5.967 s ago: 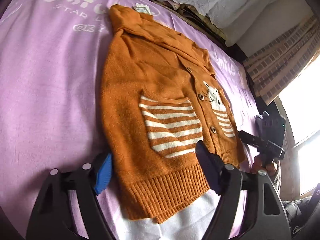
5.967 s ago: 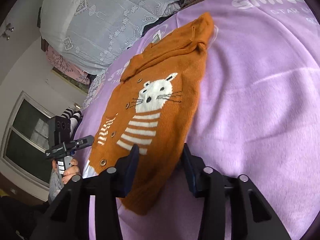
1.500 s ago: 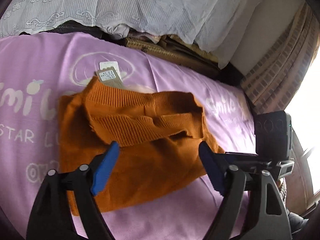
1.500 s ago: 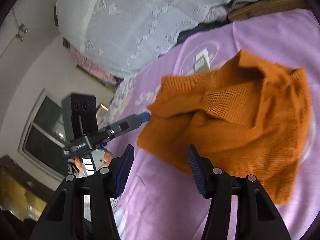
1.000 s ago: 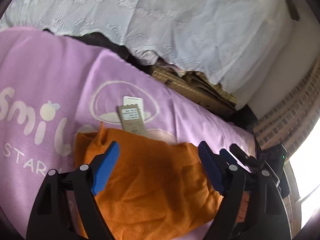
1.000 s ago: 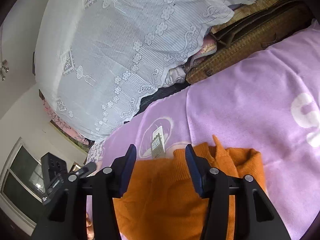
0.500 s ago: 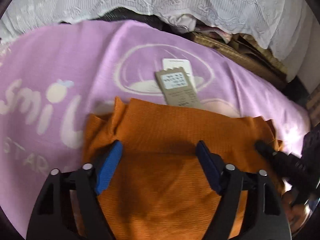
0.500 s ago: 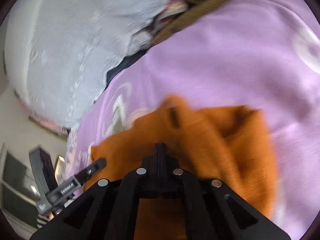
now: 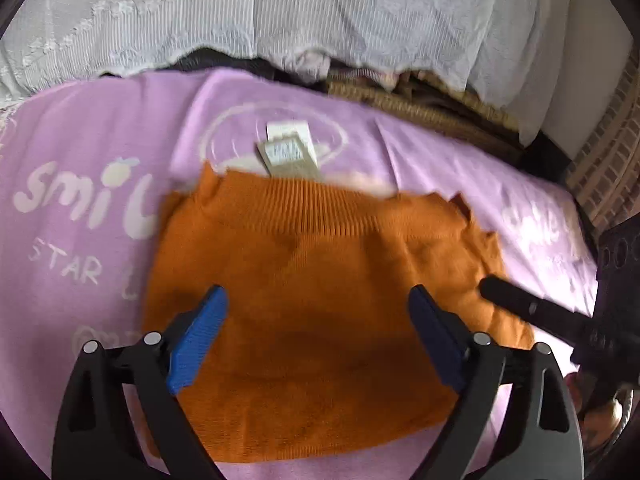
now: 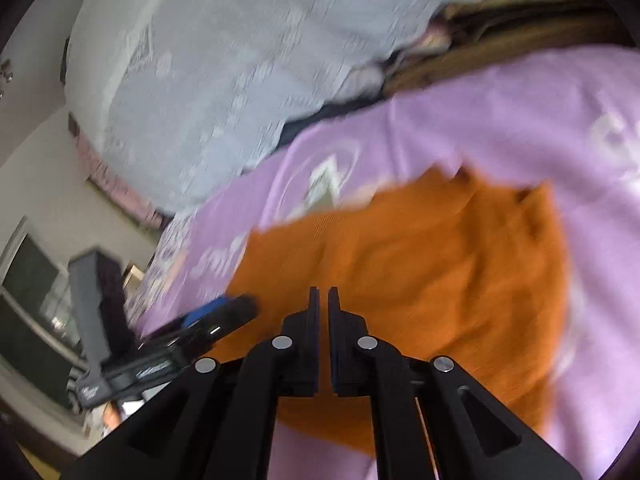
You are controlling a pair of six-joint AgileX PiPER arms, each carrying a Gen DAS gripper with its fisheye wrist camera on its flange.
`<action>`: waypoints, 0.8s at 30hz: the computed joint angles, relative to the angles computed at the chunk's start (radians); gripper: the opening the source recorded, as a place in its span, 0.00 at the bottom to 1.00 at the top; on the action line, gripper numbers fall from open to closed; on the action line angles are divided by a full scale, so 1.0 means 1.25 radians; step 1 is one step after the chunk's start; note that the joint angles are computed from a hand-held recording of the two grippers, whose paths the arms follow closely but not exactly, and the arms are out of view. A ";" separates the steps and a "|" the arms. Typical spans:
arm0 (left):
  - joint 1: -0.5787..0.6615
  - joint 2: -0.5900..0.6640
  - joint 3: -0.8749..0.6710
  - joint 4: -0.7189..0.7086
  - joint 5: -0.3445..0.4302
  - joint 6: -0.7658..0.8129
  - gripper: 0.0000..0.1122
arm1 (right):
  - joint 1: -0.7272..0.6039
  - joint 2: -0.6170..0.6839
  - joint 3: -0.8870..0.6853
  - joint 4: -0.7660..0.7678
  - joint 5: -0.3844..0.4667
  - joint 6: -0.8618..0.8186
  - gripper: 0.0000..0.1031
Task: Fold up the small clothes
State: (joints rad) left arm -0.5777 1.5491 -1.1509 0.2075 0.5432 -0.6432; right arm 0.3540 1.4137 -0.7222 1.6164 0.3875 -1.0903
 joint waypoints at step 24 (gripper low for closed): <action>-0.186 0.022 0.034 0.355 0.234 -0.363 0.86 | -0.020 -0.084 0.139 -0.074 0.029 0.071 0.01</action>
State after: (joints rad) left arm -0.8097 1.5772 -1.1086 0.6514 0.8362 -1.0964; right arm 0.3295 1.3093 -0.5479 1.5243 0.4240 -1.0010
